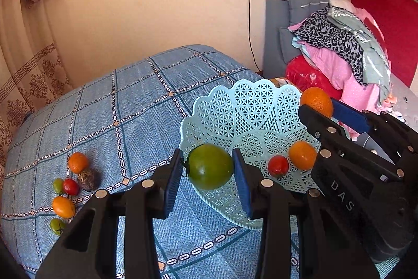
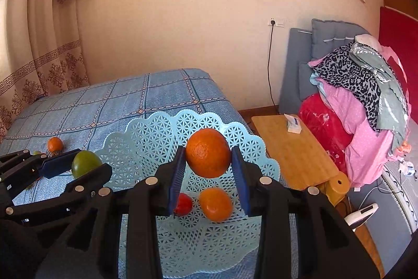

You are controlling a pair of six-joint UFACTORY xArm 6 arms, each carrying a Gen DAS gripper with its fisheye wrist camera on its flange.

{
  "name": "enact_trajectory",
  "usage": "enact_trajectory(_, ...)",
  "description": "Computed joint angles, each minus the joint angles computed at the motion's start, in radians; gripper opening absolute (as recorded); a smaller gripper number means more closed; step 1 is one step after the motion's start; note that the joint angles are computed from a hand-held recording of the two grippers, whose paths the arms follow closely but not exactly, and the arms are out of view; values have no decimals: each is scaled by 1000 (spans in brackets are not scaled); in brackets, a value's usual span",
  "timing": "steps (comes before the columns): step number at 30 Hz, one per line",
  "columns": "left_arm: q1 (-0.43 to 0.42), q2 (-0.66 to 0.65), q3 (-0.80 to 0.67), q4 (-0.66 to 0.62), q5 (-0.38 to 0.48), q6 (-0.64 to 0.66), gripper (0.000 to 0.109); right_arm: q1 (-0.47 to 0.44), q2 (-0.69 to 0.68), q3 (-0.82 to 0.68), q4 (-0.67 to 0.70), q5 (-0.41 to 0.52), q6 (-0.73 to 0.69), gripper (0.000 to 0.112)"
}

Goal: Organize fruits
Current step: 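Lower the orange into the basket with the right gripper while the left gripper drops the green tomato in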

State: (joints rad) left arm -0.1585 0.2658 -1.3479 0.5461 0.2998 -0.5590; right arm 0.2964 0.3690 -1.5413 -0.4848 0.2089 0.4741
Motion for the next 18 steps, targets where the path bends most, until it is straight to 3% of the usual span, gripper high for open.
enact_trajectory(10, 4, 4, 6, -30, -16, 24, 41, 1, 7, -4, 3, 3, 3, 37)
enact_trajectory(14, 17, -3, 15, 23, -28, -39, 59, -2, 12, -9, 65, 6, -37, 37)
enact_trajectory(18, 24, -15, 29, 51, -42, -62, 61, 3, 20, -16, 133, 18, -90, 37)
